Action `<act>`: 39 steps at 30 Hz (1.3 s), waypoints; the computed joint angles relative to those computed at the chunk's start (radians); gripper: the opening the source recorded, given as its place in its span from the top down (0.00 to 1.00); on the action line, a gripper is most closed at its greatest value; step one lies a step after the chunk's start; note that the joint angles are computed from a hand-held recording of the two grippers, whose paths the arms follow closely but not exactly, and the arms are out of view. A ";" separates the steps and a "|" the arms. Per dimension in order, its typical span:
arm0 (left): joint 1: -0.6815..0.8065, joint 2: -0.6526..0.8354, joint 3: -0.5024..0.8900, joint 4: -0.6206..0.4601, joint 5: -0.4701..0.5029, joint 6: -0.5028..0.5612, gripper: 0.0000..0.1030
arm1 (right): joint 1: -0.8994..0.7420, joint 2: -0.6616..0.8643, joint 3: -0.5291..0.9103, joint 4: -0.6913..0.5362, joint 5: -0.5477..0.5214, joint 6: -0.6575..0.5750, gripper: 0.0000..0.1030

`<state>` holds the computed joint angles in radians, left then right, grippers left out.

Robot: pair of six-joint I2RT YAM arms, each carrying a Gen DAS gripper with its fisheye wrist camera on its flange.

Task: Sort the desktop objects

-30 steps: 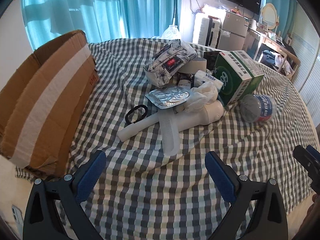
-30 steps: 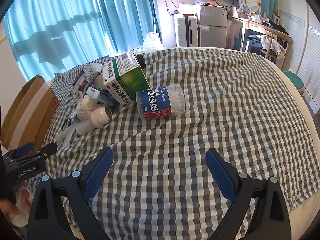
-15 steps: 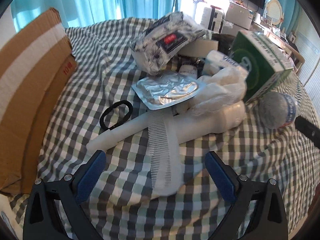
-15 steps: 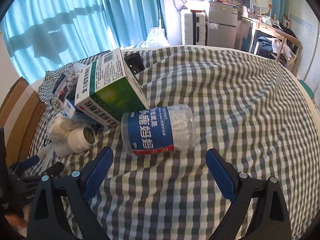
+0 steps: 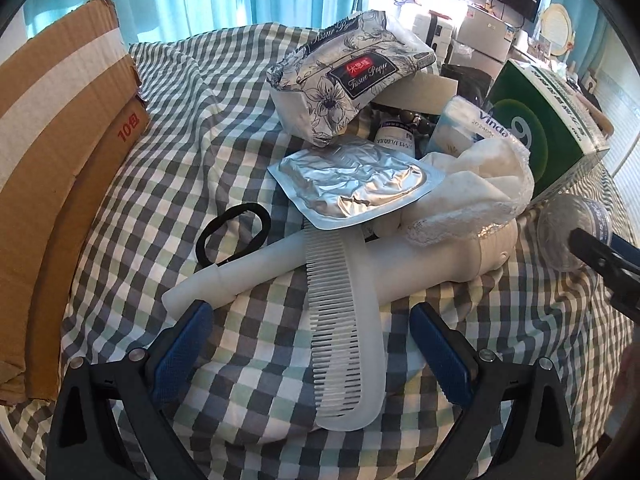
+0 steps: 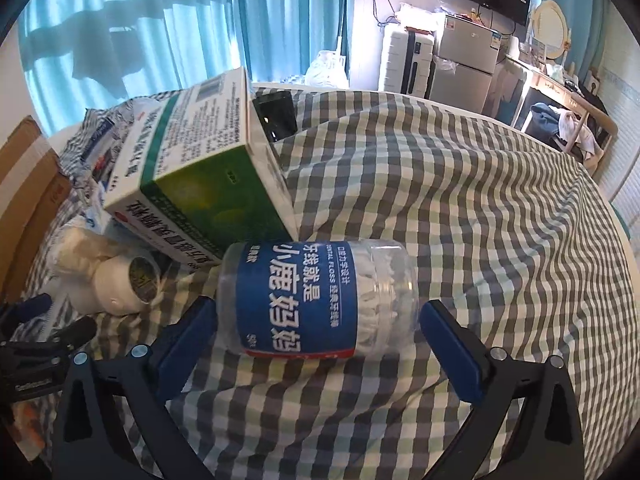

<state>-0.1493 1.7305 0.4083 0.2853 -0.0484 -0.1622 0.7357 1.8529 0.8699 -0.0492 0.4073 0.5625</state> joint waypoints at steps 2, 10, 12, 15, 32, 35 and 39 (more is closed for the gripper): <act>0.003 -0.021 -0.004 -0.018 0.007 -0.001 0.02 | -0.007 0.033 0.026 -0.007 -0.004 -0.004 0.01; 0.057 -0.022 0.010 -0.051 0.082 0.029 0.38 | -0.035 0.059 0.022 0.020 -0.087 0.019 0.14; 0.069 -0.011 0.021 -0.067 0.112 0.042 0.58 | -0.024 0.028 -0.014 0.036 -0.094 0.028 0.14; 0.061 -0.032 0.015 -0.080 0.124 0.060 0.75 | -0.001 0.001 -0.050 0.031 -0.093 0.062 0.15; 0.091 -0.346 -0.145 -0.283 0.194 0.102 0.76 | 0.228 -0.195 -0.162 -0.121 -0.049 0.309 0.15; 0.076 -0.334 -0.156 -0.294 0.213 0.113 0.76 | 0.294 -0.239 -0.180 -0.174 -0.027 0.390 0.15; 0.037 -0.257 -0.166 -0.222 0.197 0.106 0.69 | 0.346 -0.265 -0.203 -0.195 -0.004 0.458 0.15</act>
